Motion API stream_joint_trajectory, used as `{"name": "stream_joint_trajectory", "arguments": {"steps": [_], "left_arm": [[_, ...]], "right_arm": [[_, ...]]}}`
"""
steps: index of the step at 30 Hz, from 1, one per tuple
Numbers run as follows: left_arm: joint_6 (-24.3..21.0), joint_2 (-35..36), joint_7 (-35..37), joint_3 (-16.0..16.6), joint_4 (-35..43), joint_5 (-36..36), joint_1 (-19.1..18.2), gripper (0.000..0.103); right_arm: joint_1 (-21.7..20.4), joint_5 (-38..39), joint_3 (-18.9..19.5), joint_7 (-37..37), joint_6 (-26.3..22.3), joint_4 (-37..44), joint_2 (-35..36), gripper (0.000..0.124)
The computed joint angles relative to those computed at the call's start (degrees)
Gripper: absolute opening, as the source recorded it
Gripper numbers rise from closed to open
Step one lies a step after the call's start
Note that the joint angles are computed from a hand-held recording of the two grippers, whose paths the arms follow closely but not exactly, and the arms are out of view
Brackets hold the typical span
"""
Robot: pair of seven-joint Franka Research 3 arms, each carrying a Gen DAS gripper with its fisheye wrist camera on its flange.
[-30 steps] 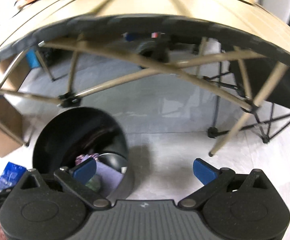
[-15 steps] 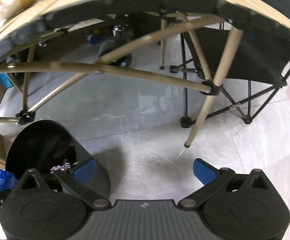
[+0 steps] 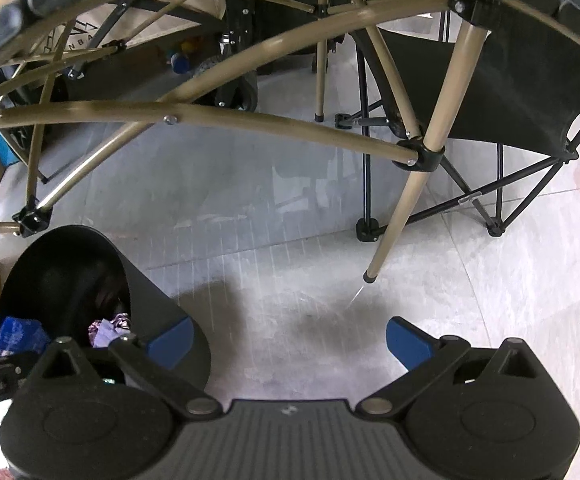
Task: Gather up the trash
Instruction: 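Move the left tool over the bin and open it to drop the tissue pack, then raise both tools back up toward the table top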
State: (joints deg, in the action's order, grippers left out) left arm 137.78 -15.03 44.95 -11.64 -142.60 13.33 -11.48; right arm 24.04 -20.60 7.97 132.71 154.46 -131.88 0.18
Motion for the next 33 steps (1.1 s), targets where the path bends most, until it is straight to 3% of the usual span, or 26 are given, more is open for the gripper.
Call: {"name": "stream_joint_trajectory", "arguments": {"steps": [25, 26, 28, 30, 33], "left_arm": [[1.4, 6.7, 0.7, 0.6, 2.2, -3.7, 0.6, 0.053], [1.3, 6.7, 0.8, 0.6, 2.3, -3.8, 0.6, 0.055], [1.4, 6.8, 1.5, 0.7, 2.4, -4.7, 0.5, 0.071], [1.3, 6.5, 0.6, 0.5, 2.5, -4.0, 0.6, 0.097], [1.7, 6.0, 0.3, 0.5, 2.3, -3.4, 0.6, 0.103]], "right_arm": [[0.7, 4.0, -0.4, -4.4, 0.1, 0.3, 1.0, 0.103], [0.7, 4.0, -0.4, -4.5, 0.1, 0.3, 1.0, 0.103], [0.7, 4.1, -0.4, -4.6, 0.1, 0.2, 1.0, 0.103], [0.6, 4.2, -0.4, -4.6, 0.1, 0.2, 1.0, 0.103], [0.6, 4.1, -0.4, -4.6, 0.1, 0.3, 1.0, 0.103]]}}
